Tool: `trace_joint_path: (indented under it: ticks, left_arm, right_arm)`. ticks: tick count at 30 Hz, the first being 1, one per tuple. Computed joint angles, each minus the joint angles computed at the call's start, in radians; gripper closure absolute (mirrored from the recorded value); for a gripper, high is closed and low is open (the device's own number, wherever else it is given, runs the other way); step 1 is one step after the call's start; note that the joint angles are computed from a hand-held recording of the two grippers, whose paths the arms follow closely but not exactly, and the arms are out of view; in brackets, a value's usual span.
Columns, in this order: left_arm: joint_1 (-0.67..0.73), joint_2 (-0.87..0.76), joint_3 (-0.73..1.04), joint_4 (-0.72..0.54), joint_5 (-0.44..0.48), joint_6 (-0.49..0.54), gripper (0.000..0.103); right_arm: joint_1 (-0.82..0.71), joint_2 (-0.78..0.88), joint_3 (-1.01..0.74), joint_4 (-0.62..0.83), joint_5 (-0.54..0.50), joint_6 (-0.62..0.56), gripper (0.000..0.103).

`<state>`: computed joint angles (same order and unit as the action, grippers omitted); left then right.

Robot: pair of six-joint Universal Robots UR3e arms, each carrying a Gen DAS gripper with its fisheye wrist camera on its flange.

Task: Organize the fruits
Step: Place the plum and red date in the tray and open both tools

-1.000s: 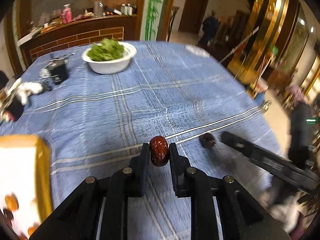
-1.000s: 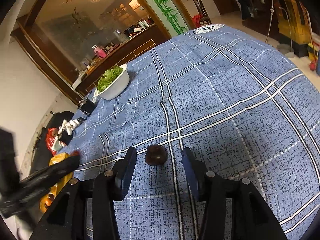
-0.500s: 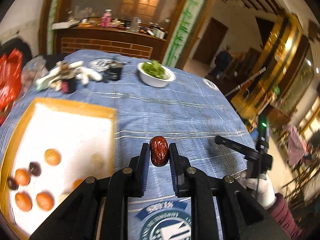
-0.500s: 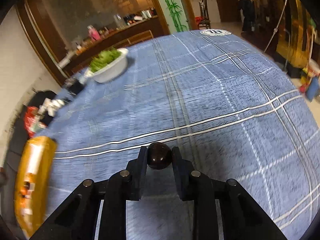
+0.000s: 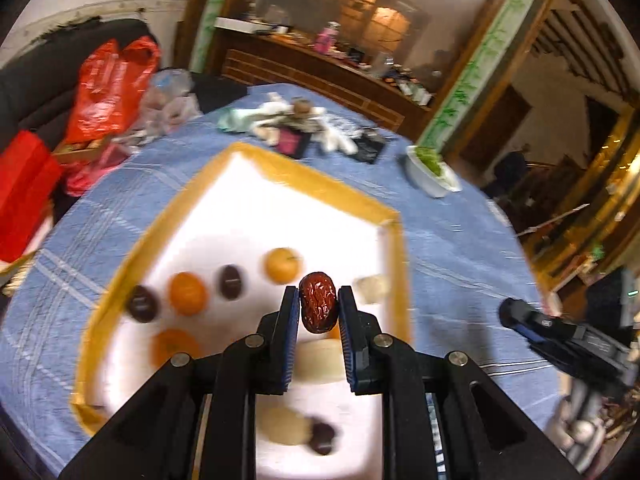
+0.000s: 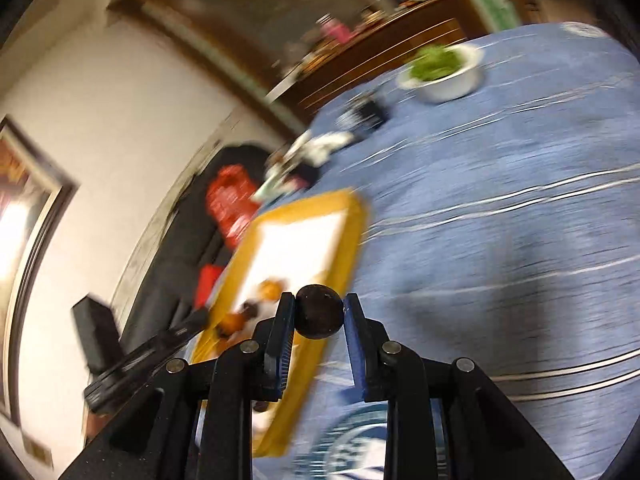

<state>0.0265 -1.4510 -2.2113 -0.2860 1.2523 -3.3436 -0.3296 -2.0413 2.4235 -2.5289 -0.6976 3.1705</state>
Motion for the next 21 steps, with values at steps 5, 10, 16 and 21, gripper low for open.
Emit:
trace_joint_path:
  ticks: [5,10,16,21]
  left_arm:
    - [0.027,0.011,-0.055,0.024,0.046,0.028,0.084]
    - [0.025,-0.024,-0.025,0.022,0.097,0.026,0.062]
    - [0.049,0.021,-0.058,0.052,0.106,0.027,0.032]
    - [-0.019,0.044,-0.048,0.055,0.212,-0.012,0.029]
  right_arm:
    - [0.338,0.366,-0.179,-0.333,-0.188,0.21,0.075]
    - [0.472,0.612,-0.373,-0.365,-0.304,0.263,0.073]
    - [0.521,0.655,-0.398,-0.422,-0.338,0.32,0.057]
    - [0.486,0.51,-0.275,-0.469,-0.359,0.343,0.051]
